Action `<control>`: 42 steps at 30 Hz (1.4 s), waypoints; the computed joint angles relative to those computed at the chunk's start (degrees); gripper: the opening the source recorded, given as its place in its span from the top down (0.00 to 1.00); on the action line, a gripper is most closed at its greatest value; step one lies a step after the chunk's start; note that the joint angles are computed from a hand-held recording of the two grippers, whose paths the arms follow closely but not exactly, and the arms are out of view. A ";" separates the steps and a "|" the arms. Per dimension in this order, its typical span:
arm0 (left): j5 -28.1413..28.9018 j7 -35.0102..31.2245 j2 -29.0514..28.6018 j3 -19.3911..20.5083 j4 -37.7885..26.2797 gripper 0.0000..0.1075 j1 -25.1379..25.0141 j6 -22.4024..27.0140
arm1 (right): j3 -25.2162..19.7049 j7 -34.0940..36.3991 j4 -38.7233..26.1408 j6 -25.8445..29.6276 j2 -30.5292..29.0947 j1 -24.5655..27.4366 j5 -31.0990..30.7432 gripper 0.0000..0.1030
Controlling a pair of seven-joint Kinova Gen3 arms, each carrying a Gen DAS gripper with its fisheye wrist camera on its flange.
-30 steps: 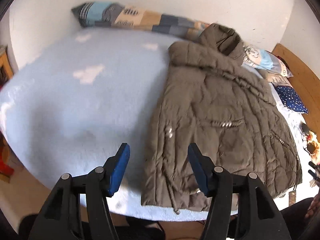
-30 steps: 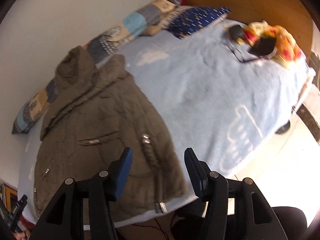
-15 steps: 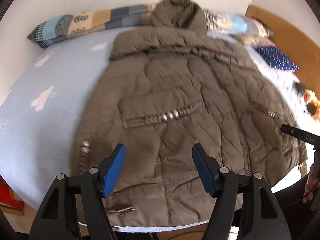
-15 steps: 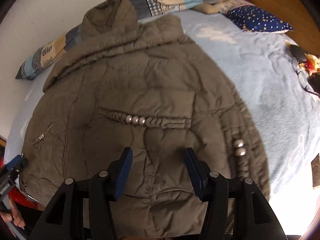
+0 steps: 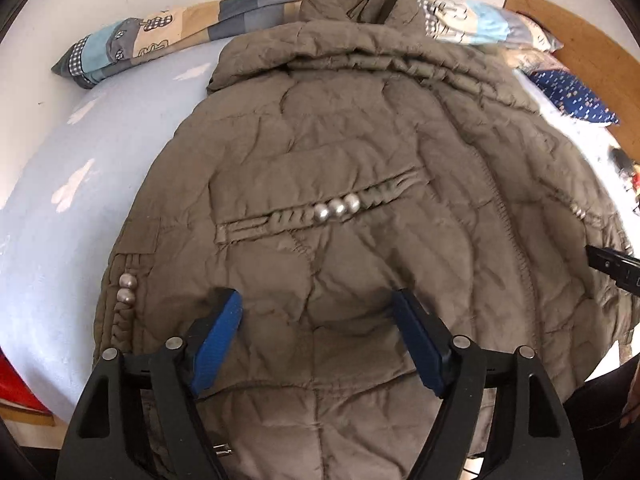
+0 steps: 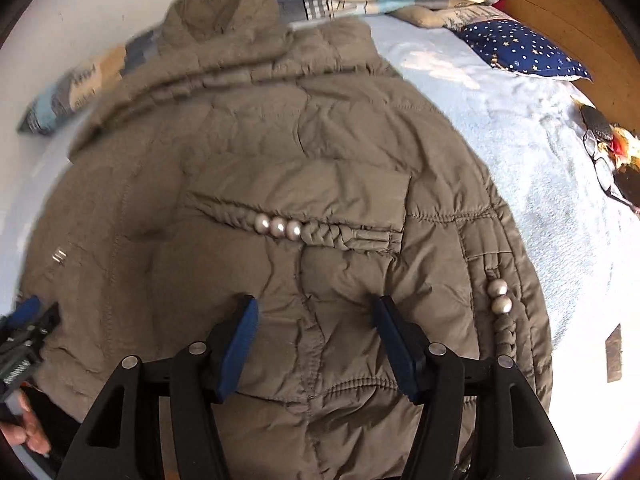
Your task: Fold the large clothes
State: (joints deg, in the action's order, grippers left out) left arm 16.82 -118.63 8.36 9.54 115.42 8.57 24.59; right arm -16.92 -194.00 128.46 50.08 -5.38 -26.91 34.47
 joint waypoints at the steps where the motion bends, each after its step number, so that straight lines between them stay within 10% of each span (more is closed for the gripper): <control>1: 2.32 -2.04 -0.55 0.38 0.09 0.28 -0.85 0.24 | -0.37 -0.89 0.02 0.60 -0.96 -0.23 0.24 0.37; 11: 16.29 -16.52 -5.13 -0.11 0.11 0.28 -1.81 1.66 | -22.20 3.72 -3.20 4.37 -10.67 20.05 -4.54 0.36; 20: 17.54 -14.17 -2.49 -1.94 -6.05 0.28 -2.46 8.17 | -23.33 15.04 0.83 -9.59 -14.43 31.25 -11.93 0.36; 28: 10.68 -7.53 2.76 -1.66 -16.20 0.28 0.69 7.76 | -15.93 33.68 -0.83 -15.08 -14.78 34.21 -21.87 0.36; 34: 4.18 2.93 12.85 -0.20 -31.91 0.28 1.83 10.45 | -10.05 47.38 -15.05 -8.82 -10.24 35.64 -22.63 0.34; 42: 1.05 12.90 23.49 0.58 -44.87 0.28 2.03 16.08 | 9.79 65.90 -33.08 -6.37 5.30 28.70 -24.73 0.29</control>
